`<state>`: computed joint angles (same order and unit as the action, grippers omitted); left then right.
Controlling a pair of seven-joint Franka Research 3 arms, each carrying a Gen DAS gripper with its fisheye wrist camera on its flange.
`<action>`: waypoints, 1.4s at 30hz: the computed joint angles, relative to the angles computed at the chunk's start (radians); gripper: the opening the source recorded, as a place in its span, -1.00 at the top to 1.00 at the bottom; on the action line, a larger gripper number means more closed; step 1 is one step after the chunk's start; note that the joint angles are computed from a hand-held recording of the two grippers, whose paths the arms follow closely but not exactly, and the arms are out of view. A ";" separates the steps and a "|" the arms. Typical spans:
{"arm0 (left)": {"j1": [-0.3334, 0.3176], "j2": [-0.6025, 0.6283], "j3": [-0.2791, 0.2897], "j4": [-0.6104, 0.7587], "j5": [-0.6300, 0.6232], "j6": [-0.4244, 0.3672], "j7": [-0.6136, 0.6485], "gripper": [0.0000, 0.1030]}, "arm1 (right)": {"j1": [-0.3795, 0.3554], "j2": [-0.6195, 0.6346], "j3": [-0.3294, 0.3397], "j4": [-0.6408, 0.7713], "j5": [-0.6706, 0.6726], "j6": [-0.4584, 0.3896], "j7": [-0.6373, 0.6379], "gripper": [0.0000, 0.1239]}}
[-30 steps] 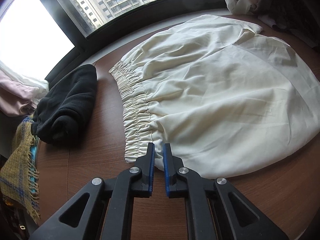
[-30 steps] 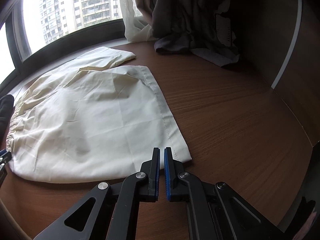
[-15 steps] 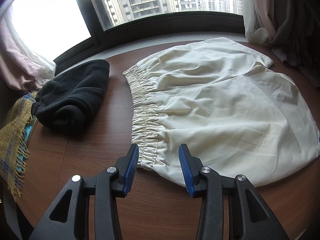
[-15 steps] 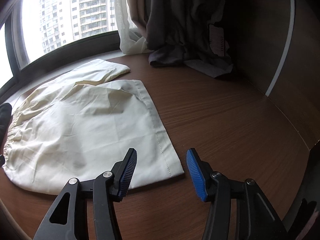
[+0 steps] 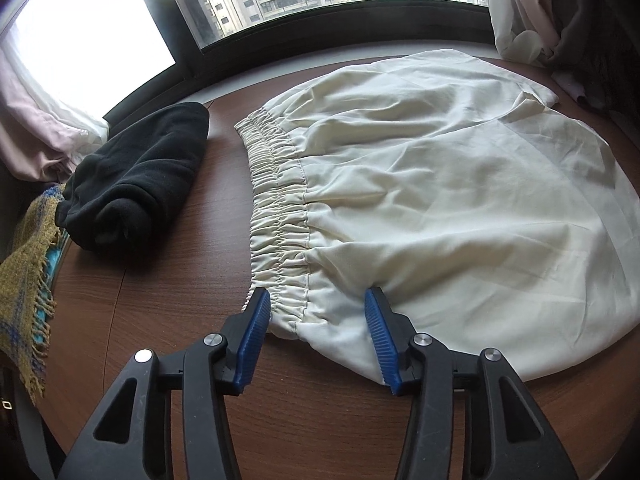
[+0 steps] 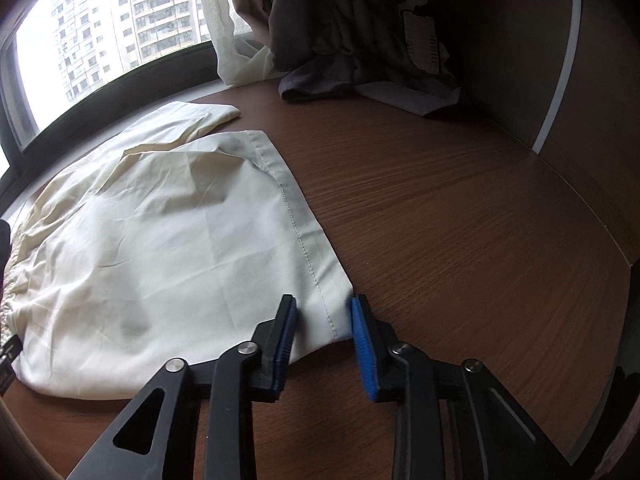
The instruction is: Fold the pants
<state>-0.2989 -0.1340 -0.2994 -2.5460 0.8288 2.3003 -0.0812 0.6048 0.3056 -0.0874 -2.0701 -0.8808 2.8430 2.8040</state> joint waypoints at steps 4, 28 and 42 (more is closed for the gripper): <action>-0.005 -0.002 0.001 0.001 -0.012 -0.029 0.048 0.44 | -0.004 0.000 0.010 0.002 0.033 -0.005 -0.049 0.77; -0.090 -0.169 -0.047 -0.132 -0.263 -0.030 0.190 0.28 | -0.106 -0.233 0.194 -0.227 0.216 -0.189 -0.267 0.81; -0.097 -0.373 -0.075 -0.147 -0.254 -0.100 0.200 -0.16 | -0.133 -0.305 0.245 -0.190 0.089 -0.157 -0.252 0.12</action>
<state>-0.3956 -0.5065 -0.3746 -2.6925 0.5745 2.2003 0.1187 0.4718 0.0004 0.1577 -2.2603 -0.7915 2.6857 2.5522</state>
